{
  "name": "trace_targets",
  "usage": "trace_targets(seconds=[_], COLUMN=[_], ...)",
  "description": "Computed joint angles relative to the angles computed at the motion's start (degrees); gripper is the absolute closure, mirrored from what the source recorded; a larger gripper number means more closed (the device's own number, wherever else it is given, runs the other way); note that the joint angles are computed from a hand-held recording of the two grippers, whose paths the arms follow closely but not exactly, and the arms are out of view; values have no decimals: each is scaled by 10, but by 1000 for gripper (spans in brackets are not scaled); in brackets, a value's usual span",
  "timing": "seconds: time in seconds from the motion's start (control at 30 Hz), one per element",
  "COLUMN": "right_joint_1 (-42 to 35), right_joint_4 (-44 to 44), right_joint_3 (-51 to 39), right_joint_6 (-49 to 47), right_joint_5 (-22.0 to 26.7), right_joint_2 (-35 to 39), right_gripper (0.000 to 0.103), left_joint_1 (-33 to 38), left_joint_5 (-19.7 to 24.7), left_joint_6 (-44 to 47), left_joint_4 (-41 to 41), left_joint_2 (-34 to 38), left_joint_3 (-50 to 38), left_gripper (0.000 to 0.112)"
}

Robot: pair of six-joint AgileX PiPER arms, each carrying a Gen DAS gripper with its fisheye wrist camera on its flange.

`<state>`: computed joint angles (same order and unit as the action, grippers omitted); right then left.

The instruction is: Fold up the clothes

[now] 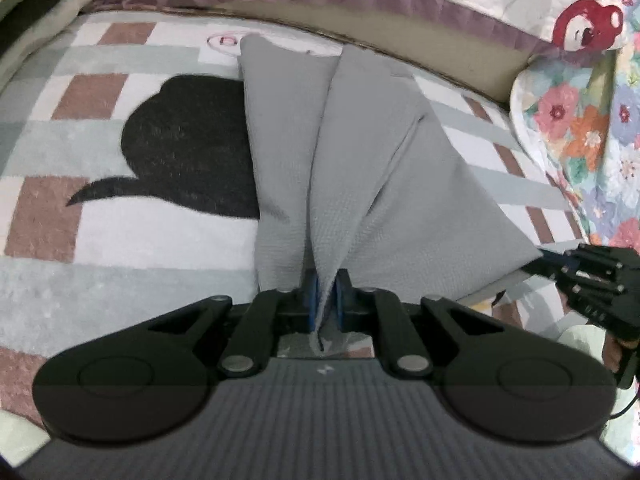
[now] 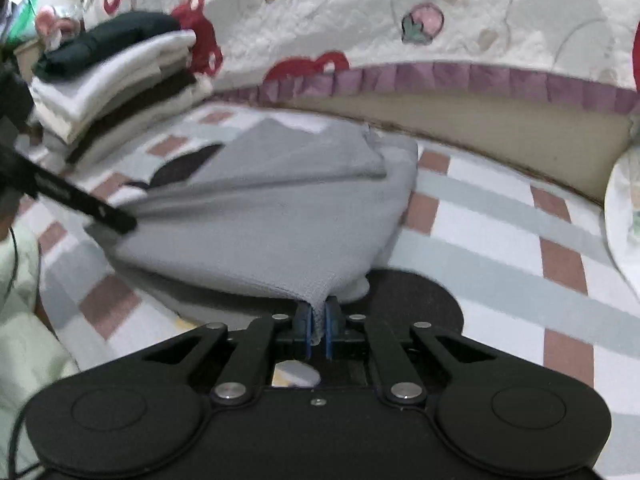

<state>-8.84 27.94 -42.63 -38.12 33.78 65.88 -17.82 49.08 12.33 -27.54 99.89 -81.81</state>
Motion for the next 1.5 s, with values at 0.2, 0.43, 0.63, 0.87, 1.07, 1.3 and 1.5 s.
trace_targets(seconds=[0.2,0.43,0.63,0.87,1.07,1.3,1.5], right_joint_1=[14,-8,-191,-80,-19,-22,-13], right_joint_4=[-58,-124,175,239,188,204,211], right_joint_3=[31,-6,-84,-198,-311,-321,-365], right_joint_6=[40,68,-116,-58,-2,33,67], right_joint_5=[-16,70,270,234,161,141,126], right_joint_2=[5,16,48,171,299,346,397], right_gripper=[97,100,81,66,48,48,47], left_joint_1=[-22,-14,11,6,2,-24,-10], left_joint_5=[8,42,31,-103,-126,-159,-70], left_joint_6=[-29,-44,4,158,242,258,259], left_joint_4=[61,92,24,-102,-164,-84,-96], left_joint_2=[11,22,0,-14,14,54,109], left_joint_3=[-25,-51,-46,13,29,-24,-111], left_gripper=[102,84,65,65,64,63,60])
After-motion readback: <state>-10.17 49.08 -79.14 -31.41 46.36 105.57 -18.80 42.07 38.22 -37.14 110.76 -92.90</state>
